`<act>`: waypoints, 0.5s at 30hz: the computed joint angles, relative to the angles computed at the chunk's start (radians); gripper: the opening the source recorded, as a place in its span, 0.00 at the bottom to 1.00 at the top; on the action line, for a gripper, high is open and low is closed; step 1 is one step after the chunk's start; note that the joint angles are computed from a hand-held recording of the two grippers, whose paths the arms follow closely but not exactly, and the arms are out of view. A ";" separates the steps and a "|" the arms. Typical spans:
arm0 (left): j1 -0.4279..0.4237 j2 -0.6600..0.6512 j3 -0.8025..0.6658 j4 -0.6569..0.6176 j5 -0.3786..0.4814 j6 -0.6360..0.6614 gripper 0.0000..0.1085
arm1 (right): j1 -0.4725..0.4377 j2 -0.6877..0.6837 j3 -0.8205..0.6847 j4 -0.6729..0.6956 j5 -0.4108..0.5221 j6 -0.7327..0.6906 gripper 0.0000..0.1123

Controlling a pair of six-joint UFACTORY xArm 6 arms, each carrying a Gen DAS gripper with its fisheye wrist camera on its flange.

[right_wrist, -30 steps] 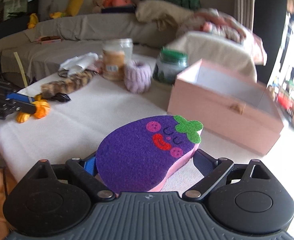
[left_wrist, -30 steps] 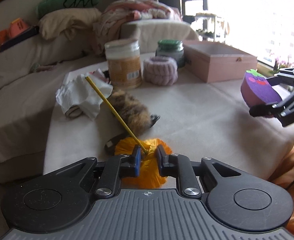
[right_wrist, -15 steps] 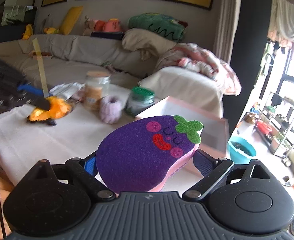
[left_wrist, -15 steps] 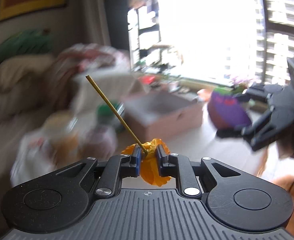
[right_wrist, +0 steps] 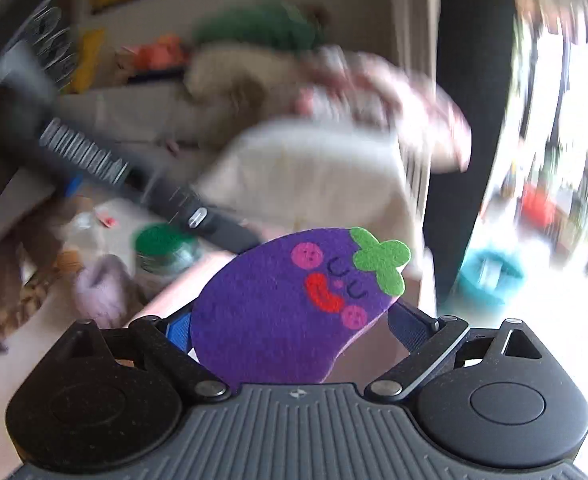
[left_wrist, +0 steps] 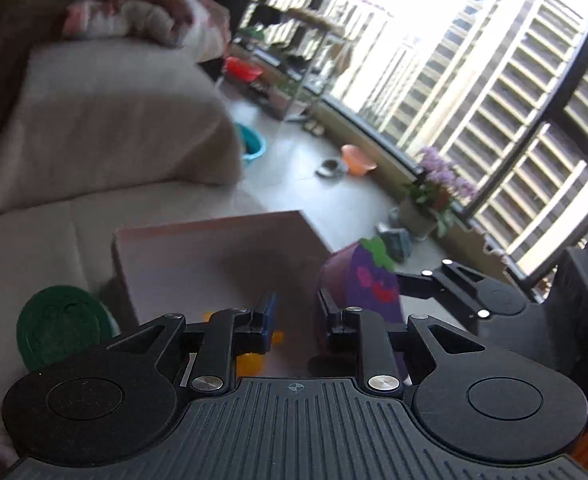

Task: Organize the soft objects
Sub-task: 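Lower the flower into the pink box with the left tool while the right tool drops the sponge in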

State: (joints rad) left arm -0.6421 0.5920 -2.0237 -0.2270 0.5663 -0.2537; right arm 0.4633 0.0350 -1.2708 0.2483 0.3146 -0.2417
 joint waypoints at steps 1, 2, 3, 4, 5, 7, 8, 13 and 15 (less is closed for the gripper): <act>0.007 0.012 -0.003 0.036 -0.005 -0.014 0.22 | -0.016 0.038 -0.054 0.025 0.065 0.028 0.85; 0.011 0.004 0.029 0.044 -0.039 -0.007 0.22 | -0.029 0.067 -0.093 0.072 0.120 0.028 0.85; 0.015 -0.013 0.071 0.041 -0.084 0.000 0.22 | -0.038 0.080 -0.109 0.108 0.147 0.016 0.85; 0.017 -0.032 0.112 0.041 -0.124 0.001 0.22 | -0.042 0.083 -0.107 0.127 0.154 0.005 0.85; 0.020 -0.053 0.149 0.037 -0.158 0.010 0.22 | -0.042 0.082 -0.102 0.138 0.157 -0.016 0.85; 0.021 -0.096 0.219 0.052 -0.227 0.011 0.22 | -0.040 0.082 -0.102 0.197 0.166 -0.101 0.85; 0.022 -0.119 0.257 0.059 -0.262 0.014 0.22 | -0.036 0.084 -0.106 0.237 0.159 -0.139 0.85; -0.005 -0.287 0.475 0.105 -0.394 -0.021 0.22 | -0.017 0.246 -0.359 -0.005 0.387 0.072 0.83; -0.023 -0.329 0.531 -0.020 -0.399 0.095 0.22 | -0.006 0.285 -0.422 -0.049 0.451 0.135 0.82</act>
State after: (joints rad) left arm -0.6655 0.2625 -1.4929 -0.2472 0.1671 -0.1591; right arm 0.4571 0.3203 -1.6931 0.1998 0.7656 -0.1068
